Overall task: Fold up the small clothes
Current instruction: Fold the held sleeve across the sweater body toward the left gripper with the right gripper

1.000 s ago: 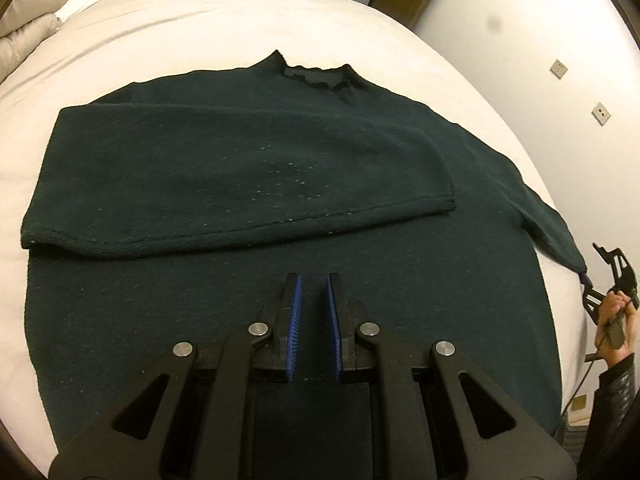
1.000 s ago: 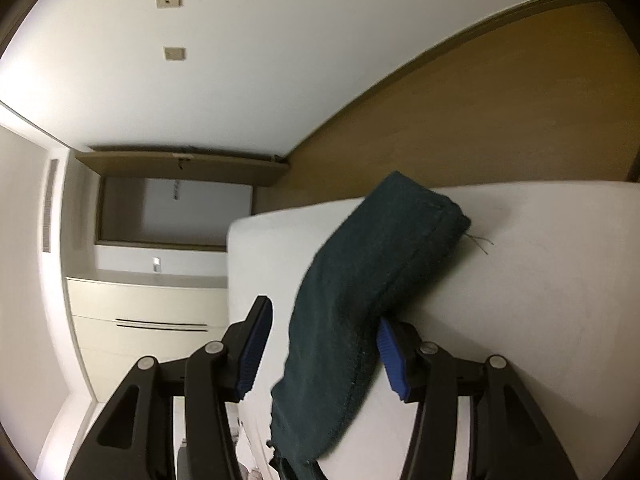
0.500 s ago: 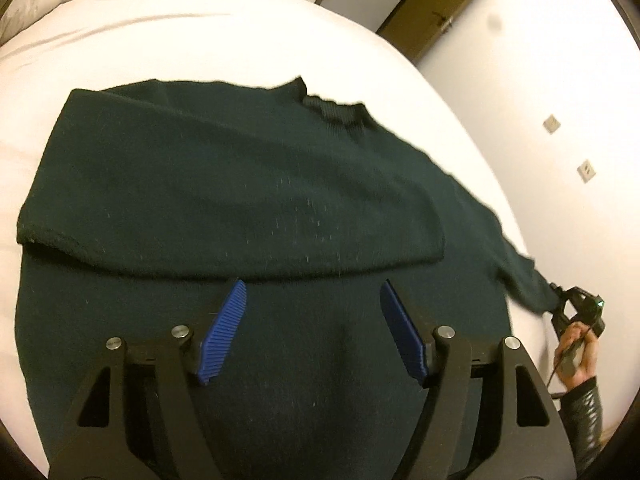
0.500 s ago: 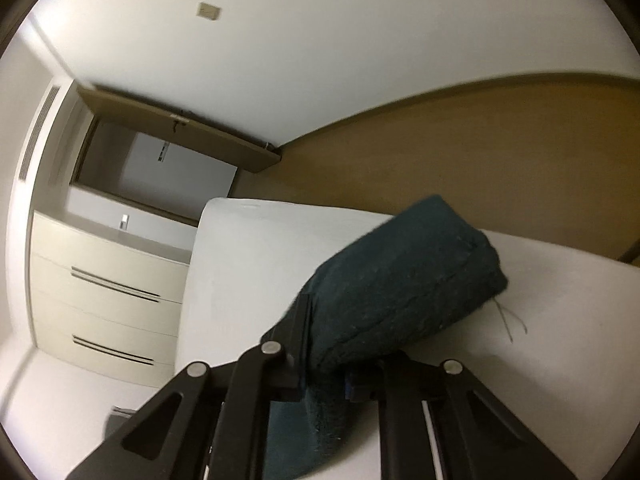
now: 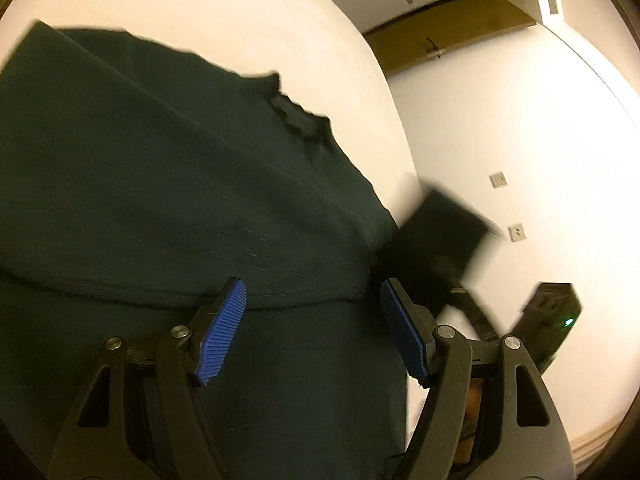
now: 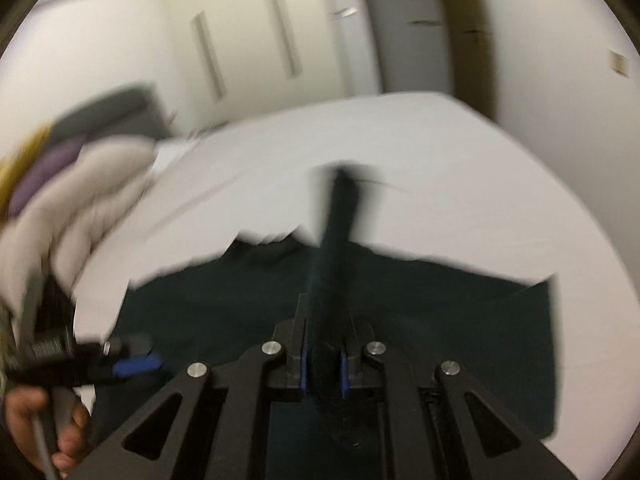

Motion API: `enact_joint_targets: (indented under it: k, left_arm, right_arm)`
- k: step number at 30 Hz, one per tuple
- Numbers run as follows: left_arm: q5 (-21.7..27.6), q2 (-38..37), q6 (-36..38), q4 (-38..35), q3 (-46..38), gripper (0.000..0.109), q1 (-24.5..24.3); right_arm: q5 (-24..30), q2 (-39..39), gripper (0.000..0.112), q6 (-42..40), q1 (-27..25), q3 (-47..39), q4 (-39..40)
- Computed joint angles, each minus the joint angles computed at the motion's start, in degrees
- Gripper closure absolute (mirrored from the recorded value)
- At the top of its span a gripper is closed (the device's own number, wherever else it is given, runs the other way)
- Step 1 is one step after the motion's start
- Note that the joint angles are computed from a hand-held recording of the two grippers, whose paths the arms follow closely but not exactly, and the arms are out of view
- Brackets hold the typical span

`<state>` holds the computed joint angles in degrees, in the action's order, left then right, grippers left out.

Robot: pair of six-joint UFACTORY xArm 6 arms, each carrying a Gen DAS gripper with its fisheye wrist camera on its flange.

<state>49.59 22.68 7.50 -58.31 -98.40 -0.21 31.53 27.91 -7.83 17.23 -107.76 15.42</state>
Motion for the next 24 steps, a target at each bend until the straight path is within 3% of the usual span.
enact_joint_targets:
  k: [9, 13, 18, 23, 24]
  left_arm:
    - [5.89, 7.35, -2.59, -6.33, -8.39, 0.037, -0.43]
    - [6.13, 7.2, -3.64, -8.01, -6.69, 0.033, 0.02]
    - [9.36, 11.61, -5.34, -7.4, -12.66, 0.033, 0.09]
    - [10.04, 16.96, -8.29, -1.91, -21.13, 0.034, -1.81]
    - [9.89, 17.57, -8.65, -0.41, -22.21, 0.038, -2.28]
  right_arm:
    - [0.87, -1.5, 0.096, -5.87, 2.13, 6.88, 5.13]
    - [2.43, -3.44, 0.065, -12.22, 1.95, 10.02, 14.0]
    - [5.0, -4.22, 0.062, -14.14, 1.36, 10.65, 20.49]
    - [6.09, -6.91, 0.062, -15.57, -1.28, 14.39, 31.02]
    - [6.44, -7.52, 0.062, -16.06, -1.94, 15.3, 33.11]
